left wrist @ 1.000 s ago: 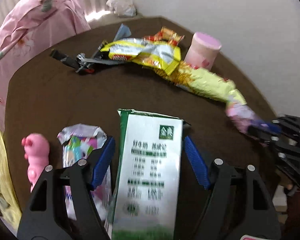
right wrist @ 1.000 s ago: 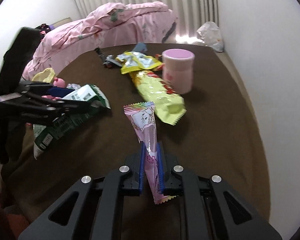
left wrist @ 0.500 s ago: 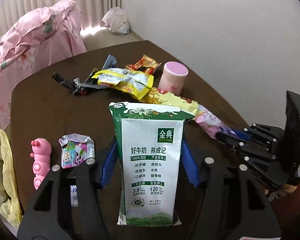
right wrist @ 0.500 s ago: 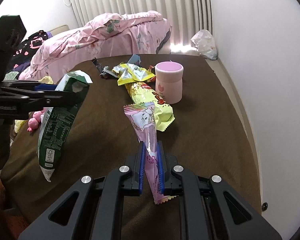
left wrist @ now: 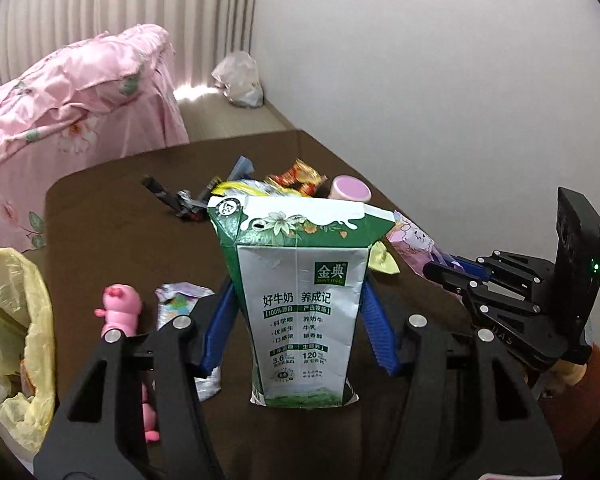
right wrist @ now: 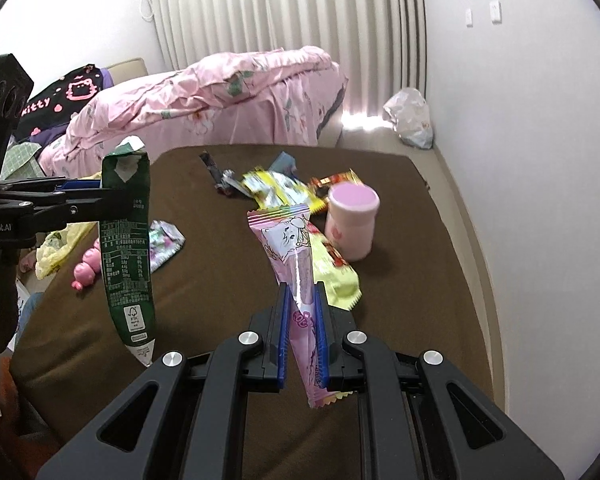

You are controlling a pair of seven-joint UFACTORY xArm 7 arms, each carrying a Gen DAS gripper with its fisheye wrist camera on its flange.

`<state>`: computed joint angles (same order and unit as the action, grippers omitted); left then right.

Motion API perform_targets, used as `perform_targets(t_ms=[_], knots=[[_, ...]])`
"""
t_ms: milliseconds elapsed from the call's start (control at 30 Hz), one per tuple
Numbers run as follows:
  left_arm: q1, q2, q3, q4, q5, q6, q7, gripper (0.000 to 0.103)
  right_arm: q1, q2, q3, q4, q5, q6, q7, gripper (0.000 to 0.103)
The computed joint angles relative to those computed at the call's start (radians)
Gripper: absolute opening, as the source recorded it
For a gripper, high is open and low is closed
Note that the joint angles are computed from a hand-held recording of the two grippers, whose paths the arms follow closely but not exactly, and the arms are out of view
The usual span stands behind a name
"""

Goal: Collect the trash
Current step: 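Carry carton and pink wrapper over the yellow trash bag and open both grippers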

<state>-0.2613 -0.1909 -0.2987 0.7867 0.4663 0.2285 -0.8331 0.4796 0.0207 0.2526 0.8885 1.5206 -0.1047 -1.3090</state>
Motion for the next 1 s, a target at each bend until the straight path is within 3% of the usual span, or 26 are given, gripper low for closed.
perform_targets(t_ms=[200,267,367,467,633,767,833,1000], knots=[[0.062,-0.165,-0.004,-0.116,-0.020,-0.048,-0.028,0.055,0.019,-0.012,0.005,-0.018,-0.423,-0.003,0.398,0.012],[0.115,-0.257,-0.013,-0.171,-0.031,-0.056,-0.040,0.055,0.025,0.000,0.014,0.011,-0.519,-0.005,0.468,0.012],[0.186,-0.391,-0.010,-0.247,-0.060,-0.046,-0.044,0.055,0.008,0.041,0.070,0.099,-0.552,0.000,0.456,0.012],[0.299,-0.551,-0.016,-0.332,-0.077,-0.009,-0.066,0.055,0.026,0.101,0.087,0.186,-0.668,0.021,0.519,0.012],[0.486,-0.760,-0.005,-0.471,-0.107,0.054,-0.097,0.055,0.025,0.292,0.170,0.440,-0.803,0.140,0.564,0.012],[0.599,-0.789,0.021,-0.567,-0.135,0.013,-0.114,0.055,0.071,0.478,0.189,0.679,-0.924,0.256,0.646,0.012],[0.616,-0.803,0.047,-0.606,-0.149,0.007,-0.095,0.055,0.137,0.574,0.159,0.811,-1.012,0.315,0.707,0.012],[0.687,-0.734,0.009,-0.651,-0.164,-0.030,-0.089,0.055,0.276,0.826,0.079,1.190,-1.202,0.503,0.864,0.012]])
